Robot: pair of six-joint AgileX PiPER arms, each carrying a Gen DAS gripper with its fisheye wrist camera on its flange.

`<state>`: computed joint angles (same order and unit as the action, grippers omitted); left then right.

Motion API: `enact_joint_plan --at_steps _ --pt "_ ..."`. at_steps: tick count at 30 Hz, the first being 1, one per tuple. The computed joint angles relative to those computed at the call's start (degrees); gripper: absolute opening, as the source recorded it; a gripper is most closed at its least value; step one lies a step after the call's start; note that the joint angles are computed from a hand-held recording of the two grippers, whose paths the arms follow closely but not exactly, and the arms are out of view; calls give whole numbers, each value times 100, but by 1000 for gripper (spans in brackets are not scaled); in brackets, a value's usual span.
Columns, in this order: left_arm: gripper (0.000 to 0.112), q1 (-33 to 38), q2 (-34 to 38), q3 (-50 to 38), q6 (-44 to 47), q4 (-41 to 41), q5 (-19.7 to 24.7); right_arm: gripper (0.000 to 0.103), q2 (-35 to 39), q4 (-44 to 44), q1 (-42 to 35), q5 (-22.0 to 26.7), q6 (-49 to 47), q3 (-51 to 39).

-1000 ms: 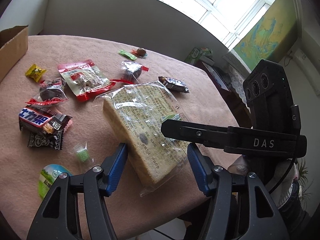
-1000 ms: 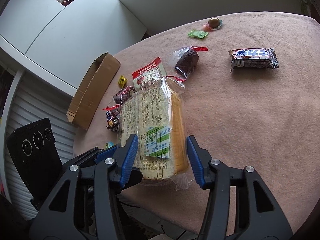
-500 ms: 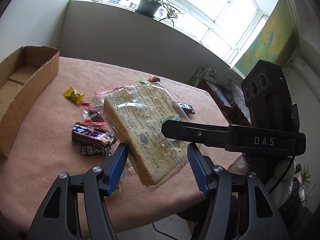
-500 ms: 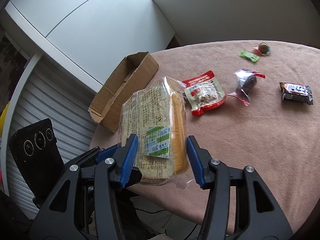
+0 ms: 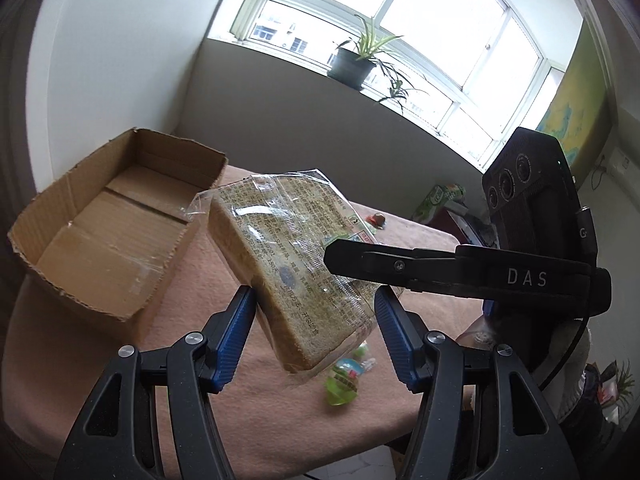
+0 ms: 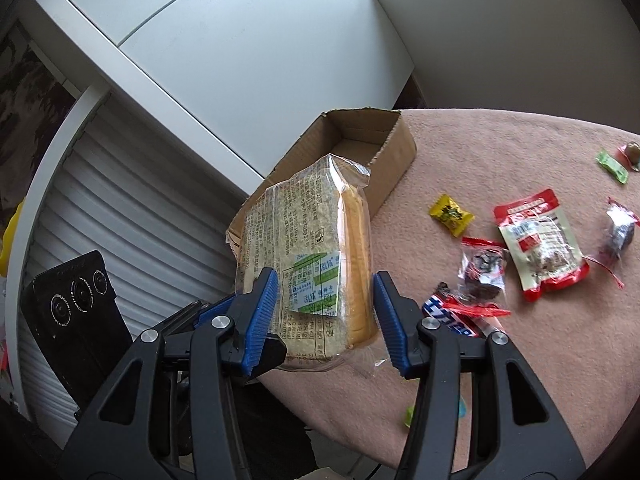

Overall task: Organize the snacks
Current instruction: 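Carry the bread loaf with the right gripper into the cardboard box, then open the right gripper to release the loaf and withdraw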

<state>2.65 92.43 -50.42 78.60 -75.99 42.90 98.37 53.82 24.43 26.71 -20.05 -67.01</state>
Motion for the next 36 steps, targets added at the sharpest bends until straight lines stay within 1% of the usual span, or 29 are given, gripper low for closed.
enact_joint_plan --at_steps 3,7,12,21,24,25,26,27,28,29,31,36 --pt "61 185 148 -227 21 114 -78 52 433 -266 141 87 326 -592" --pt "61 437 379 -521 -54 261 -90 52 988 -913 344 257 949 -1458" --pt "61 733 676 -857 -110 383 -36 52 1592 -1098 414 565 1205 -2301" --pt "61 865 1069 -1386 -434 538 -211 53 2611 -1857 561 1184 1953 -4011" --pt "61 856 1177 -1506 -493 566 -313 54 2899 -2447 626 1370 2442 -4565" --pt "61 815 1188 -1513 -507 583 -463 55 2990 -2699 666 1416 2645 -4740" --pt "61 752 1183 -1489 -528 597 -656 56 2992 -2800 687 1430 2724 -4783" --pt "61 733 1223 -1521 -602 648 -743 56 2996 -2826 697 1446 2749 -4817" --pt "60 766 1290 -1586 -684 685 -698 57 2988 -2833 702 1442 2747 -4813" --pt "59 900 1345 -1626 -688 695 -549 57 2949 -2860 694 1435 2742 -4765" --pt "59 990 1369 -1635 -685 660 -471 57 2872 -2961 712 1390 2793 -4659" --pt "59 1119 1222 -1491 -616 559 -377 57 2266 -2965 717 1098 2689 -3811"
